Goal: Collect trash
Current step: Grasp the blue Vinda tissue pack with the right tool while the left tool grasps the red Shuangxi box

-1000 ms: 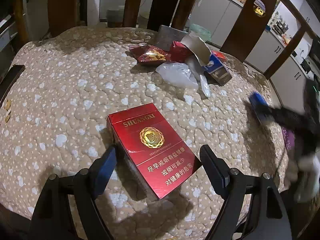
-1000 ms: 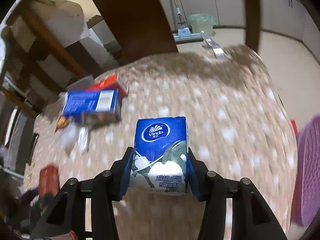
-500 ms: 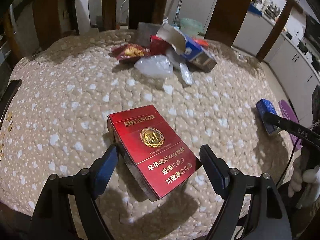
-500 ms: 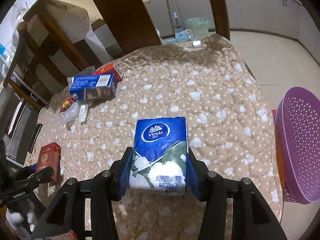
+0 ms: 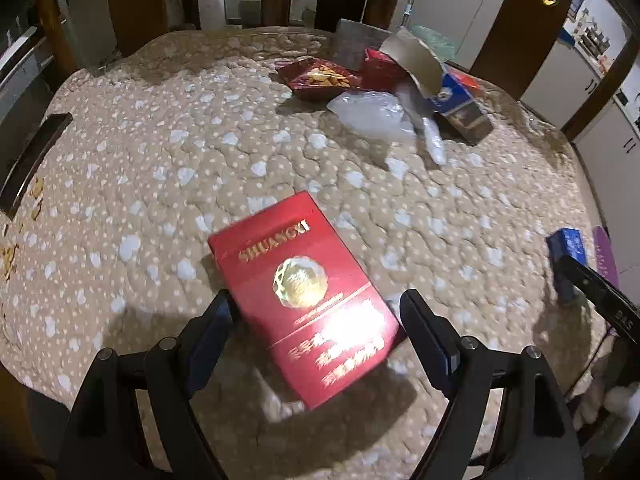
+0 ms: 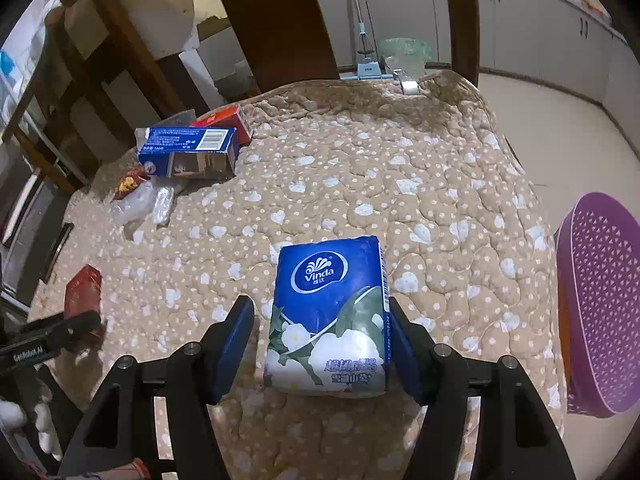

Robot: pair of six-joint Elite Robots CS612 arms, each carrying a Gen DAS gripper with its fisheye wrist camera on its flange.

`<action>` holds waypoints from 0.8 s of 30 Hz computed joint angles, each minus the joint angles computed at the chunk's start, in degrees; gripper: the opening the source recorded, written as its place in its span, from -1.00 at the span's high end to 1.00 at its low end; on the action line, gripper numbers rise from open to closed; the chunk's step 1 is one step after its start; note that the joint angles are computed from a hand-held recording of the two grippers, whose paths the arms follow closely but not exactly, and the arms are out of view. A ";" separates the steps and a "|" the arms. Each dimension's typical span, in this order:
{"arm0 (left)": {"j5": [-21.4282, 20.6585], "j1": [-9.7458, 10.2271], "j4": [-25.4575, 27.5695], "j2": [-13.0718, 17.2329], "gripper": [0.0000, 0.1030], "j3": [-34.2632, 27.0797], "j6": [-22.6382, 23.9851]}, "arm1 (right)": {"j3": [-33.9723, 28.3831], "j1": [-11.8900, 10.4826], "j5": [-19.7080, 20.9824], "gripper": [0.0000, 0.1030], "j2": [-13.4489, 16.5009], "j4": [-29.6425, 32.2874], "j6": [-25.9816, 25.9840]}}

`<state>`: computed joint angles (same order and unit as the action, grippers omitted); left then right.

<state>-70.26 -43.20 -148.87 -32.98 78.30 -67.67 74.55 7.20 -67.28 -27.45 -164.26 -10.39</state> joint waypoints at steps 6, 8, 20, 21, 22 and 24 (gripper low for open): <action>0.25 -0.13 -2.79 0.01 -0.06 0.19 2.69 | 0.15 -0.33 1.51 -0.04 -0.14 -0.16 0.13; 1.09 -0.50 -4.00 -0.28 -0.06 0.39 3.92 | 0.46 -0.60 2.47 -0.04 -0.32 -1.05 0.55; 4.21 -2.27 -8.05 -0.12 -0.06 -2.44 12.99 | 1.79 -2.41 4.24 -0.04 -1.05 -6.25 5.29; 4.25 -2.40 -7.71 0.18 -0.06 -3.13 13.65 | 1.83 -2.60 4.08 -0.04 -1.07 -6.47 5.69; 4.20 -2.50 -7.35 0.51 -0.06 -3.92 14.66 | 1.97 -2.83 3.93 -0.04 -1.13 -6.83 6.17; 4.13 -2.67 -6.91 1.02 -0.06 -5.01 16.12 | 2.13 -3.23 3.90 -0.04 -1.18 -7.37 7.01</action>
